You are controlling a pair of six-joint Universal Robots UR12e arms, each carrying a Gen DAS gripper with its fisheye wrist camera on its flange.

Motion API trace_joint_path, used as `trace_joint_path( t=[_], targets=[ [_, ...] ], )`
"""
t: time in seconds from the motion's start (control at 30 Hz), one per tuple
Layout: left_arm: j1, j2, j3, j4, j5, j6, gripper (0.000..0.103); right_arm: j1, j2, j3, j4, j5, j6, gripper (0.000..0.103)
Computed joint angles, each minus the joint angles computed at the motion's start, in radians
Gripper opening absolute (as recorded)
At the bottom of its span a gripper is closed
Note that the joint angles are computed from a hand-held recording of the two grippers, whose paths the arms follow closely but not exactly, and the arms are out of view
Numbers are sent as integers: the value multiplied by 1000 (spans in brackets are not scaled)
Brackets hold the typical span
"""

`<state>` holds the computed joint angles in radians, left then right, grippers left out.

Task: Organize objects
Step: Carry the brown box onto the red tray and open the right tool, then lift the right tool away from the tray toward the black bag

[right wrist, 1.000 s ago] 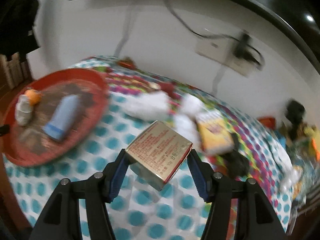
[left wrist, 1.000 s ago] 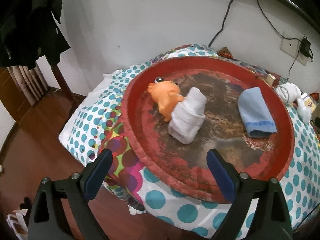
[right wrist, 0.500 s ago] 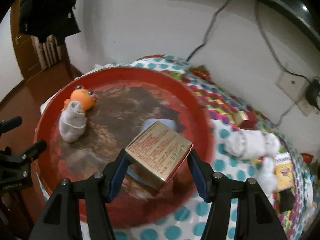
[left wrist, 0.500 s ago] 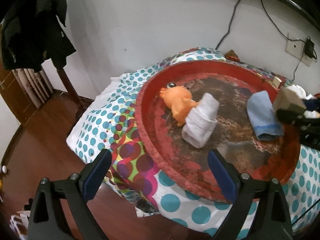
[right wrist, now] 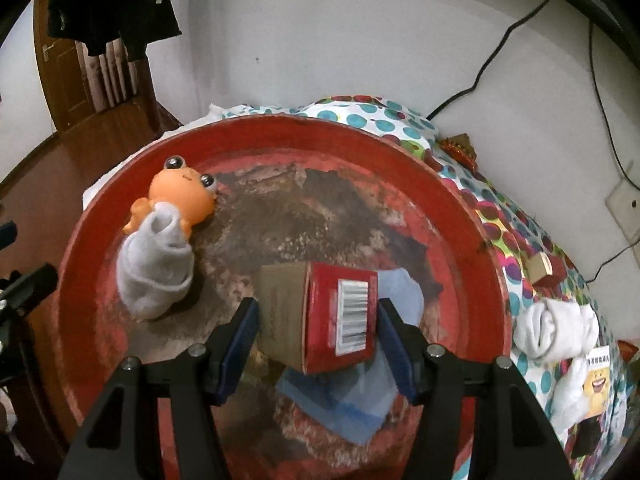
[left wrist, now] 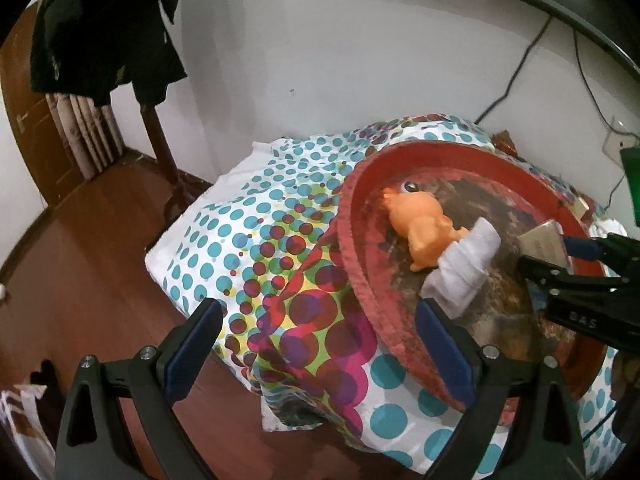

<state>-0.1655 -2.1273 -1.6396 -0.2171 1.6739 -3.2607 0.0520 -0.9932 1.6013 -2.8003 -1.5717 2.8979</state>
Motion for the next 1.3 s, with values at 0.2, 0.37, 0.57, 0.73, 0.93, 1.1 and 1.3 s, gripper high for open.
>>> trace_joint_path(
  t=[0.2, 0.37, 0.57, 0.73, 0.93, 1.1, 1.3],
  targets=[
    [8, -1, -1, -2, -10, -26, 96, 7, 25, -37, 22, -21, -7, 61],
    [7, -5, 5, -16, 0, -26, 96, 6, 15, -25, 16, -22, -9, 62],
    [6, -7, 6, -17, 2, -24, 96, -7, -14, 16, -18, 6, 0, 73],
    [1, -8, 4, -9, 16, -9, 96, -27, -47, 56, -42, 59, 24, 74],
    [-7, -10, 6, -11, 28, 14, 96, -66, -110, 144, -116, 95, 45, 74],
    [-13, -12, 8, -14, 32, 35, 96, -123, -162, 225, -172, 22, 86, 74],
    [-17, -10, 9, -26, 2, 60, 96, -220, -202, 289, -177, -85, 149, 74]
  ],
)
